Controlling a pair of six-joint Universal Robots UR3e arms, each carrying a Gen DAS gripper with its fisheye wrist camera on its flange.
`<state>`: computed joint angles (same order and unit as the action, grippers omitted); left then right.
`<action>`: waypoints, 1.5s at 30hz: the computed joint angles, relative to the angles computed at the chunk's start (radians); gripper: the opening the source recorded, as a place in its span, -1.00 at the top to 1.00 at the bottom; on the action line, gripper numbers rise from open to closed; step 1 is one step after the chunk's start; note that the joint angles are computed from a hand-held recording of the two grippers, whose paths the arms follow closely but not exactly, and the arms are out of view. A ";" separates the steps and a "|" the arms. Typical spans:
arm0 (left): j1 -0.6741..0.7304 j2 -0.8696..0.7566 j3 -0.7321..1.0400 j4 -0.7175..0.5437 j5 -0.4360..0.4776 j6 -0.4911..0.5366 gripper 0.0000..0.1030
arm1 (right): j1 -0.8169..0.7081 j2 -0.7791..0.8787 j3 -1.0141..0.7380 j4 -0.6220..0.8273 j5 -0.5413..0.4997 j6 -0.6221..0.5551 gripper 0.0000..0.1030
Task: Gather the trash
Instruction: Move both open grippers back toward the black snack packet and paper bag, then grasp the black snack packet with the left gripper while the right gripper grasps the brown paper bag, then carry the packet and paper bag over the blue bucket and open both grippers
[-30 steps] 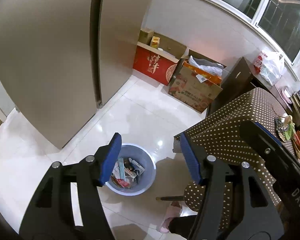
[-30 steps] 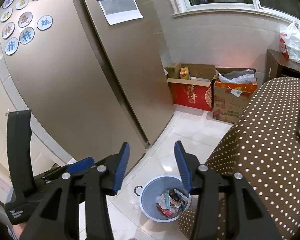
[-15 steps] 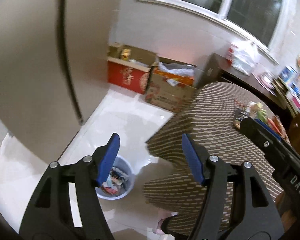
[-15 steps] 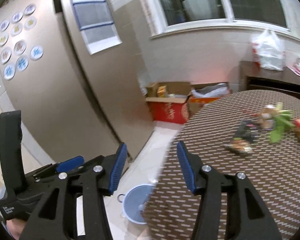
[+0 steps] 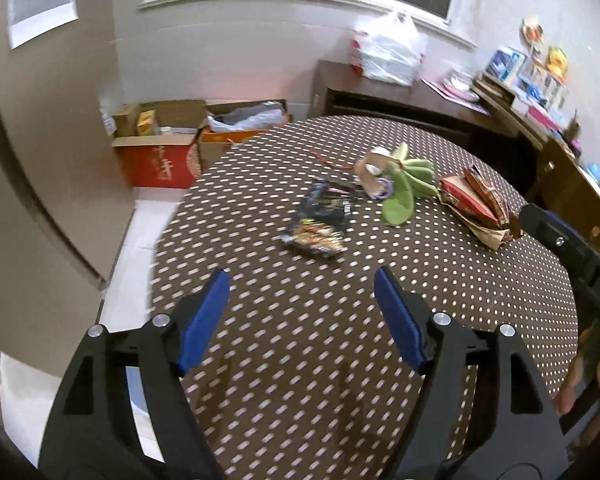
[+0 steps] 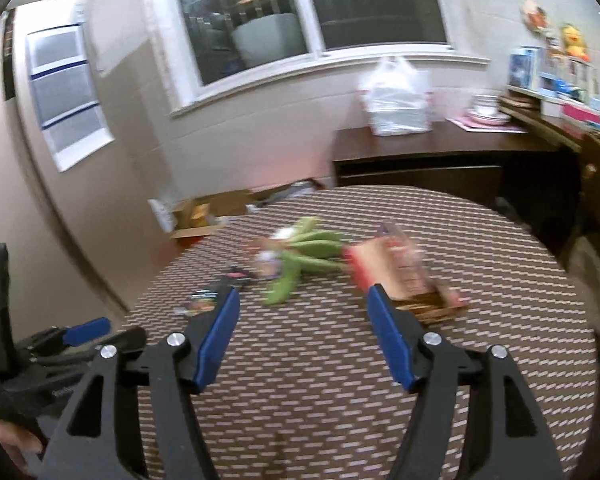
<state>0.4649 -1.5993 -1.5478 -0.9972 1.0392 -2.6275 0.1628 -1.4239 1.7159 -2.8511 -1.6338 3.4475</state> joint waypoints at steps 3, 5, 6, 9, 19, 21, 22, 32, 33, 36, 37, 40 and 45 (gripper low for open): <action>-0.084 -0.089 0.066 0.050 0.062 -0.051 -0.44 | -0.063 -0.018 0.043 -0.006 0.009 -0.016 -0.30; -0.121 -0.136 0.105 0.065 0.092 -0.066 -0.44 | -0.107 -0.007 0.048 -0.006 0.026 -0.025 -0.31; -0.138 -0.163 0.128 0.070 0.107 -0.067 -0.44 | -0.128 -0.010 0.060 -0.005 0.041 -0.034 -0.31; -0.180 -0.240 0.198 0.076 0.148 -0.070 -0.44 | -0.162 0.035 0.010 0.026 0.068 -0.053 -0.31; -0.227 -0.464 0.451 -0.009 0.188 -0.085 -0.44 | -0.217 0.188 -0.139 0.069 0.153 -0.032 -0.31; -0.234 -0.493 0.485 -0.026 0.190 -0.089 -0.44 | -0.228 0.214 -0.166 0.084 0.174 -0.026 -0.31; -0.236 -0.500 0.492 -0.024 0.190 -0.088 -0.44 | -0.225 0.220 -0.175 0.092 0.171 -0.022 -0.31; -0.224 -0.509 0.504 -0.009 0.171 -0.084 0.31 | -0.226 0.228 -0.182 0.107 0.198 -0.027 0.44; -0.215 -0.498 0.492 -0.005 0.152 -0.085 0.53 | -0.215 0.219 -0.178 0.105 0.187 -0.029 0.47; -0.191 -0.473 0.488 -0.062 0.100 -0.063 0.81 | -0.196 0.187 -0.157 0.100 0.179 -0.029 0.53; -0.185 -0.458 0.471 -0.064 0.098 -0.054 0.82 | -0.184 0.175 -0.151 0.097 0.171 -0.030 0.53; -0.151 -0.410 0.407 -0.065 0.060 -0.051 0.86 | -0.156 0.141 -0.130 0.089 0.155 -0.026 0.53; -0.072 -0.304 0.280 -0.063 -0.018 -0.033 0.90 | -0.085 0.100 -0.130 0.092 0.149 -0.016 0.53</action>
<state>0.3928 -1.9028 -1.2682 -1.0601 1.0209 -2.6600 0.0780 -1.3243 1.5855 -2.7588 -1.4853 3.4312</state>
